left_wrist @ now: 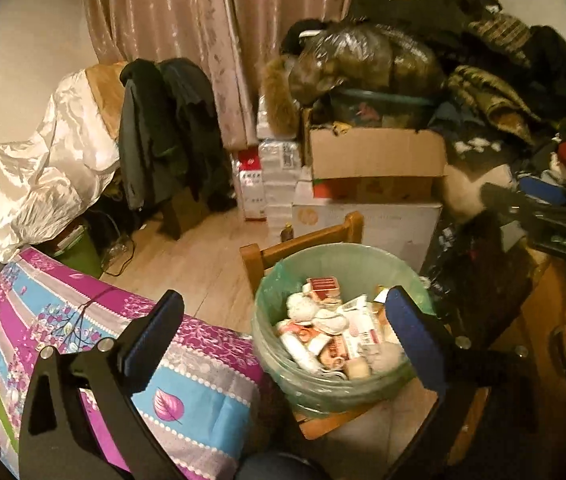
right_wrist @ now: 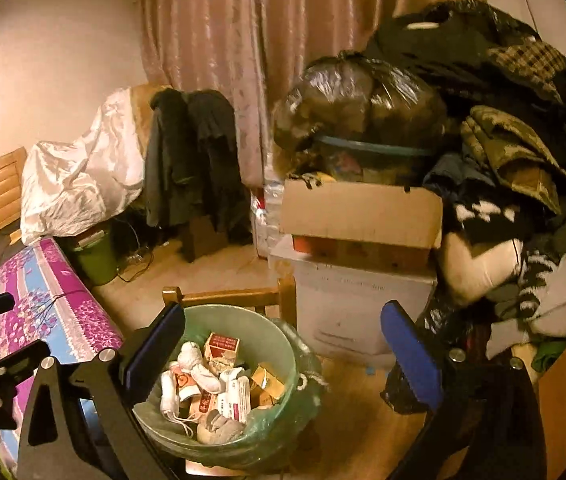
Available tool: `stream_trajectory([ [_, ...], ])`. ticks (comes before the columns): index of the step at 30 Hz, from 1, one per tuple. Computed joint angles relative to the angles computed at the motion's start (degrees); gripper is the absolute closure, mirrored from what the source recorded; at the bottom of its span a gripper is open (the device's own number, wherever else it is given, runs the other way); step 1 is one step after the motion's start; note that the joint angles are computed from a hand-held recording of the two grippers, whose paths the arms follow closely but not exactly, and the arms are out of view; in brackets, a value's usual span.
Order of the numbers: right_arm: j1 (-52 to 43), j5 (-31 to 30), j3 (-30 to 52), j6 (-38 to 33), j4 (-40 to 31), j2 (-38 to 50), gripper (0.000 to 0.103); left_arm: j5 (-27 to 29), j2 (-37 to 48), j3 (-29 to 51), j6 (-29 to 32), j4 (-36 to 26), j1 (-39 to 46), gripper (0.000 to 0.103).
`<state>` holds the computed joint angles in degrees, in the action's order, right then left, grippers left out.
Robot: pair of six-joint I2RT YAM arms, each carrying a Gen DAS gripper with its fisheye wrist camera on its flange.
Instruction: Collect trash
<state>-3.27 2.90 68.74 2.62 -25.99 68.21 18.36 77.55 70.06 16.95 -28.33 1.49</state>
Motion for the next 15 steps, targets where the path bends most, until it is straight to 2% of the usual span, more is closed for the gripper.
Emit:
stream_trajectory([
  [3, -1.33, -1.92, -3.3, -1.3, 4.02, -2.41, 0.005, 1.21, -4.4, -4.16, -1.35, 1.74, 0.24, 0.006],
  [7, -6.51, -8.13, -4.36, -0.61, 6.54, -3.46, 0.005, 1.84, -10.0, -9.41, -4.58, 4.68, 0.26, 0.006],
  [9, -8.7, -8.68, -3.72, -1.28, 7.06, -3.41, 0.005, 0.51, -11.77, -10.78, -5.78, 4.97, -0.52, 0.006],
  [12, -12.31, -10.79, -2.68, 0.85, 7.32, -3.1, 0.005, -4.48, -15.68, -14.19, -6.78, 7.46, -2.27, 0.006],
  [15, -14.2, -11.87, -2.22, 2.23, 7.31, -2.64, 0.005, -4.59, -17.24, -14.96, -7.51, 6.42, -2.05, 0.006],
])
